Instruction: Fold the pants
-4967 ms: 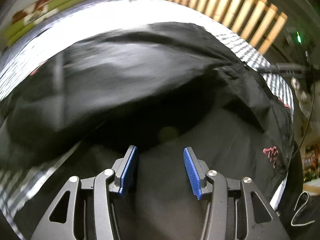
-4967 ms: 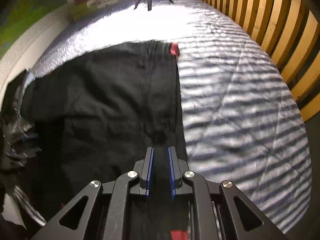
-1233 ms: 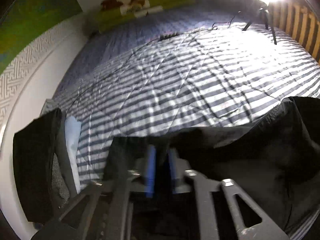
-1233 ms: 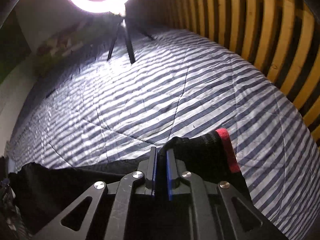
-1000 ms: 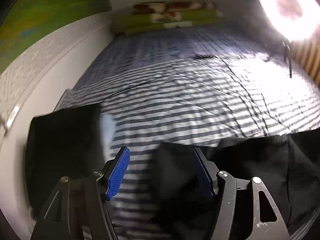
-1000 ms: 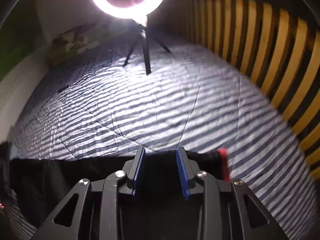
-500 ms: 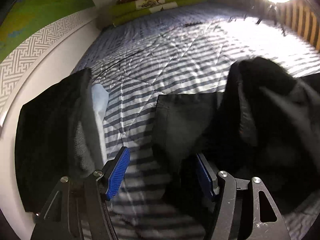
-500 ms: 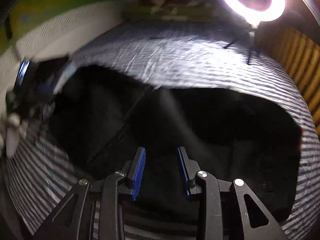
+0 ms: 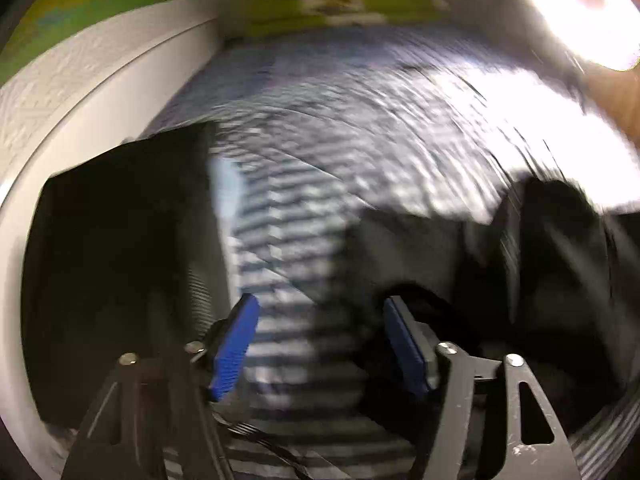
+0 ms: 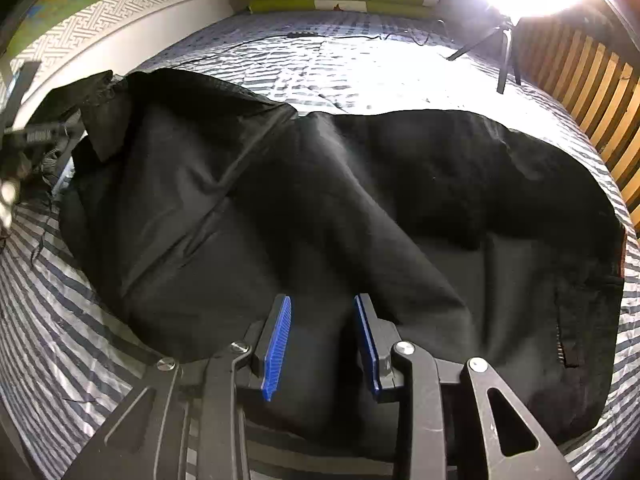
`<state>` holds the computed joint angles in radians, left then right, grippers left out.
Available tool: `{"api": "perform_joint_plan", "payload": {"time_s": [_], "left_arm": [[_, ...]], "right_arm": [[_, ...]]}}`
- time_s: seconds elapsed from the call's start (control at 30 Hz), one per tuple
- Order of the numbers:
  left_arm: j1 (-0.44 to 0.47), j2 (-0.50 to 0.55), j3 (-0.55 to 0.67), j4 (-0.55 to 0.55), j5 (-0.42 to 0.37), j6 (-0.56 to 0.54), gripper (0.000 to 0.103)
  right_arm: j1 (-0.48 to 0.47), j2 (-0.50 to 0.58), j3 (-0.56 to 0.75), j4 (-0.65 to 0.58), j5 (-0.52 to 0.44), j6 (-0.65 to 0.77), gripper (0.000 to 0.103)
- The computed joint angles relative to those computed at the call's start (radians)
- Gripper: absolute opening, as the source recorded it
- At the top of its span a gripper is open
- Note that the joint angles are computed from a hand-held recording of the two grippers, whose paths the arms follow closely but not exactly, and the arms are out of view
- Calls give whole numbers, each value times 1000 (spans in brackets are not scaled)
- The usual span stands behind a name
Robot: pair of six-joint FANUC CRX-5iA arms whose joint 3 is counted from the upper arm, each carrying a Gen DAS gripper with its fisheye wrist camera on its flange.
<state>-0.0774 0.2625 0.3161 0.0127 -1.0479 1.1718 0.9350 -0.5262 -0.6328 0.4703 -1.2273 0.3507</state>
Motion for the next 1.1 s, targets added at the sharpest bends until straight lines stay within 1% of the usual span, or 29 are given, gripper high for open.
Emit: {"api": "perform_joint_plan", "payload": {"time_s": [0.03, 0.07, 0.1, 0.13, 0.17, 0.2, 0.23, 0.3, 0.37, 0.43, 0.47, 0.5, 0.53, 0.57, 0.63, 0.67, 0.7, 0.77, 0.83, 0.9, 0.97, 1.03, 1.1], "left_arm": [[-15, 5, -5, -18, -4, -21, 74], [-29, 19, -3, -38, -10, -17, 74], [-39, 24, -2, -45, -18, 5, 63], [-37, 51, 18, -23, -53, 25, 43], [-34, 65, 36, -11, -84, 49, 8], [-31, 60, 40, -16, -92, 87, 5], [-24, 51, 33, 9, -79, 90, 3], [5, 30, 25, 84, -76, 69, 2], [31, 15, 38, 125, -107, 62, 1], [58, -13, 30, 155, -109, 46, 1], [63, -28, 33, 136, -110, 49, 0], [62, -19, 61, 113, -113, 52, 0], [49, -30, 68, 45, -94, 77, 0], [41, -24, 93, -8, -109, 110, 0], [52, 6, 126, 5, -162, 111, 19], [61, 10, 121, 24, -175, 111, 38], [61, -5, 99, 23, -159, 116, 45], [68, -24, 57, 40, -138, 104, 45], [78, -32, 15, 78, -144, 80, 45], [70, -59, -39, 59, -123, 67, 45], [73, -97, -104, 61, -105, 57, 45], [82, -119, -158, 85, -92, 35, 45], [88, -144, -203, 81, -75, 27, 45]], "right_arm": [[1, 5, 5, -3, 4, 4, 30], [-1, 10, 11, -4, 9, 11, 30], [5, 12, 15, -6, 12, 15, 30], [7, 18, 19, -8, 17, 26, 30], [21, 18, 22, -5, 10, 25, 30], [32, 24, 26, 1, 2, 31, 30], [43, 25, 24, 10, -6, 31, 30], [61, 35, 22, 39, -31, 42, 30], [60, 38, 21, 47, -41, 57, 29], [45, 29, 14, 53, -43, 50, 29], [38, 25, 13, 52, -43, 48, 29], [28, 21, 10, 53, -44, 39, 29], [24, 19, 8, 53, -43, 29, 29], [18, 13, 6, 44, -38, 25, 29], [18, 4, 9, 29, -31, 18, 29], [28, -5, 8, 28, -29, 9, 29], [38, -12, 9, 28, -21, 9, 29], [67, -15, 12, 42, -4, 16, 29], [99, 3, 25, 65, 10, 38, 30], [107, 33, 41, 71, 52, 73, 32], [108, 75, 62, 69, 106, 112, 38], [118, 135, 91, 80, 154, 149, 38], [117, 212, 133, 86, 204, 189, 39]]}}
